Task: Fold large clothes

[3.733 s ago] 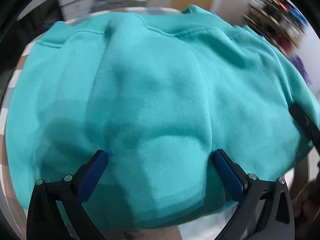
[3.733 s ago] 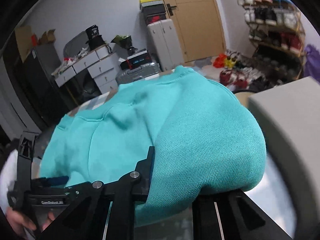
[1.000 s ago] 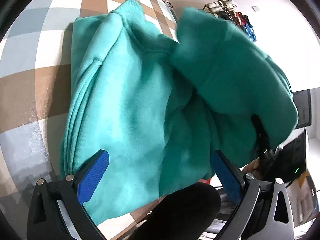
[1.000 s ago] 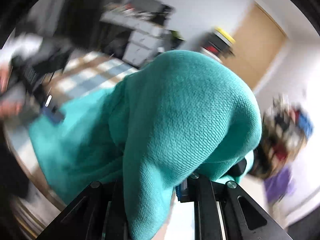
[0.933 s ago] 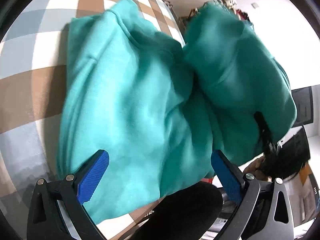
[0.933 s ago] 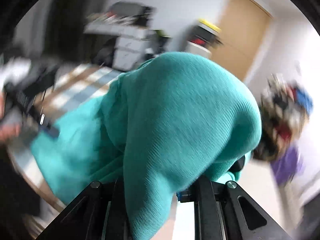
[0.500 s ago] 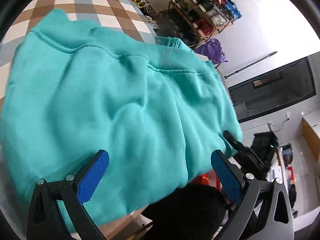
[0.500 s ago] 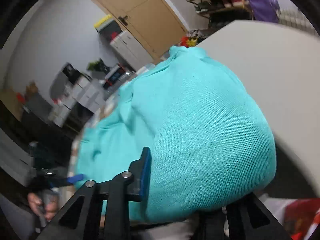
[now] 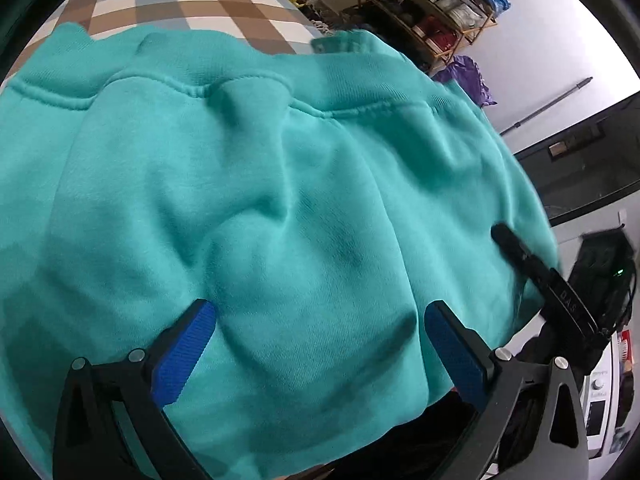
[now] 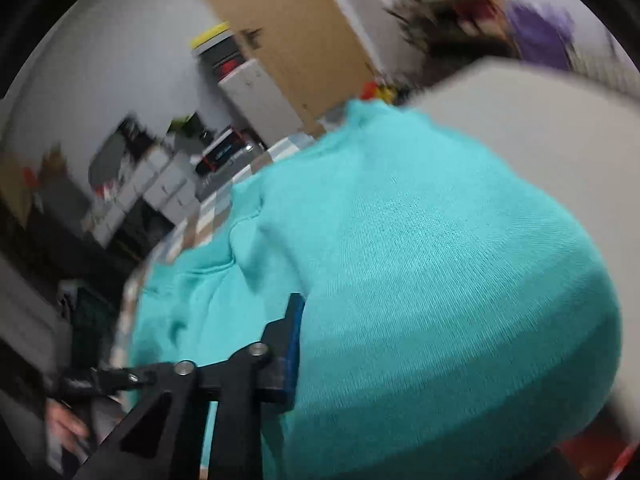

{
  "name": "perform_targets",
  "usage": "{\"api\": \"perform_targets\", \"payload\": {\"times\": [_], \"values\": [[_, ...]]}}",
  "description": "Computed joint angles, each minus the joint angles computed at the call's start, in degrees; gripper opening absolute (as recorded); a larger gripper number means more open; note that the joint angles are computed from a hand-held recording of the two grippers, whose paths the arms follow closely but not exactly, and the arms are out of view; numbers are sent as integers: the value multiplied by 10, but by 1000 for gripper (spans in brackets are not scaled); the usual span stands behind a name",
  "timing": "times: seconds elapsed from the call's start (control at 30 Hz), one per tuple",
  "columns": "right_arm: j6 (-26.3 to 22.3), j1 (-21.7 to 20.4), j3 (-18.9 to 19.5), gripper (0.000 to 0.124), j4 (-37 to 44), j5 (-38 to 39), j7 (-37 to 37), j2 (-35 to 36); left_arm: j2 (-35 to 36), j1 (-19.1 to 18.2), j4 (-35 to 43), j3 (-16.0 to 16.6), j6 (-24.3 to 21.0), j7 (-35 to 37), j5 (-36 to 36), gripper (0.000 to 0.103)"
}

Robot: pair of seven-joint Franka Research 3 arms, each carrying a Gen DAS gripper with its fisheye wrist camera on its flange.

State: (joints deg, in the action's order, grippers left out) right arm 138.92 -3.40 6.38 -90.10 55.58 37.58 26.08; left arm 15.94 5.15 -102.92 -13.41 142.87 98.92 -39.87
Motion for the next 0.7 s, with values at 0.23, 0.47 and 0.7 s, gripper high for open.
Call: {"api": "perform_targets", "payload": {"times": [0.23,0.47,0.7], "values": [[114,30,10,14,31,-47,-166,1,34,30,33,-33,-23,77,-148,101],[157,85,-7,13,155,-250,-168,55,114,7,127,-54,3,106,-202,101],[300,-28,189,13,-81,-61,-582,-63,91,120,65,-103,-110,206,-409,95]]}}
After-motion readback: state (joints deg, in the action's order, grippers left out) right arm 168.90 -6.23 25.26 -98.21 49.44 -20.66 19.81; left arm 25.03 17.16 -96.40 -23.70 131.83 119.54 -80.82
